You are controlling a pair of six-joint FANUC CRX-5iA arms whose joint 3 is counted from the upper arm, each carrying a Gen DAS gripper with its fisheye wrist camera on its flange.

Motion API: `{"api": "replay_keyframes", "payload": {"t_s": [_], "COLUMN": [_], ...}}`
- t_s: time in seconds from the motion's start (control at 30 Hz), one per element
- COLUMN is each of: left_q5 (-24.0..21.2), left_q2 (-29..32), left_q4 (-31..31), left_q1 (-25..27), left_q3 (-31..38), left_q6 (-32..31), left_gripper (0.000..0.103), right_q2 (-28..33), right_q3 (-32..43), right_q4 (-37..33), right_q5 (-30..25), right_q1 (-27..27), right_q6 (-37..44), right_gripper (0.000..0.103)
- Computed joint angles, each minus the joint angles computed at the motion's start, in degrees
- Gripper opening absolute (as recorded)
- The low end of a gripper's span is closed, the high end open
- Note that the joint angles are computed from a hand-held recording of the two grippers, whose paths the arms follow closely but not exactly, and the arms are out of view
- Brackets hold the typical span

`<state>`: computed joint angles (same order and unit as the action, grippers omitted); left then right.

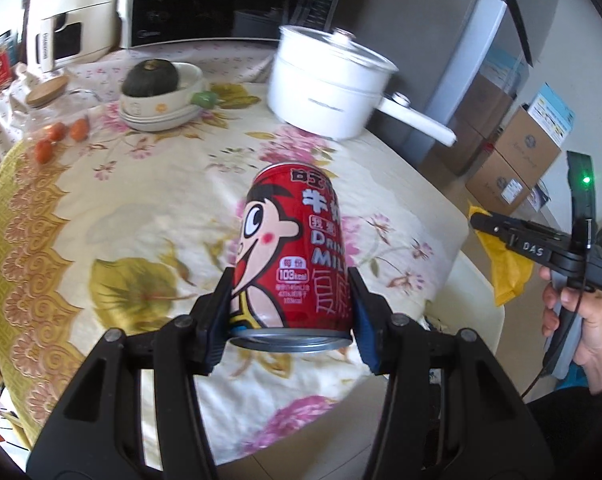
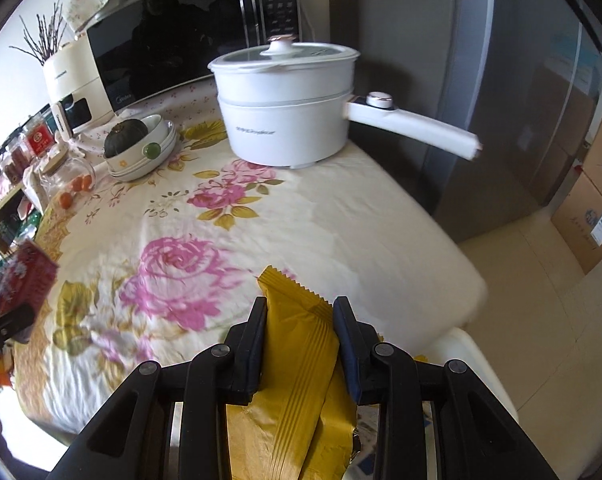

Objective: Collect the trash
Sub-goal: 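Carry the milk can and yellow wrapper over the white bin with both grippers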

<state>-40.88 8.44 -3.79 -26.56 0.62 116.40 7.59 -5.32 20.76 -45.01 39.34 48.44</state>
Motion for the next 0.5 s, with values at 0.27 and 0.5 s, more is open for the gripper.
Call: {"api": "replay_keyframes", "payload": {"t_s": [0.27, 0.5], "left_q5": [-1.23, -2.82], "left_q2": [6.88, 15.77], "left_q4": [2.52, 7.85], "left_q1": [-4.58, -8.72], "left_q3": [6.03, 14.31], "left_q6": [-4.30, -12.13], "left_gripper": [0.054, 0.054], "right_q2": [-7.14, -10.74], "right_q3": [-5.83, -11.90], "right_q4": [-4.92, -2.77], "right_q5": [0.94, -0.93], "right_q1": [-4.05, -7.32], "right_q6": [1.91, 1.44], "right_gripper": [0.033, 0.033]}}
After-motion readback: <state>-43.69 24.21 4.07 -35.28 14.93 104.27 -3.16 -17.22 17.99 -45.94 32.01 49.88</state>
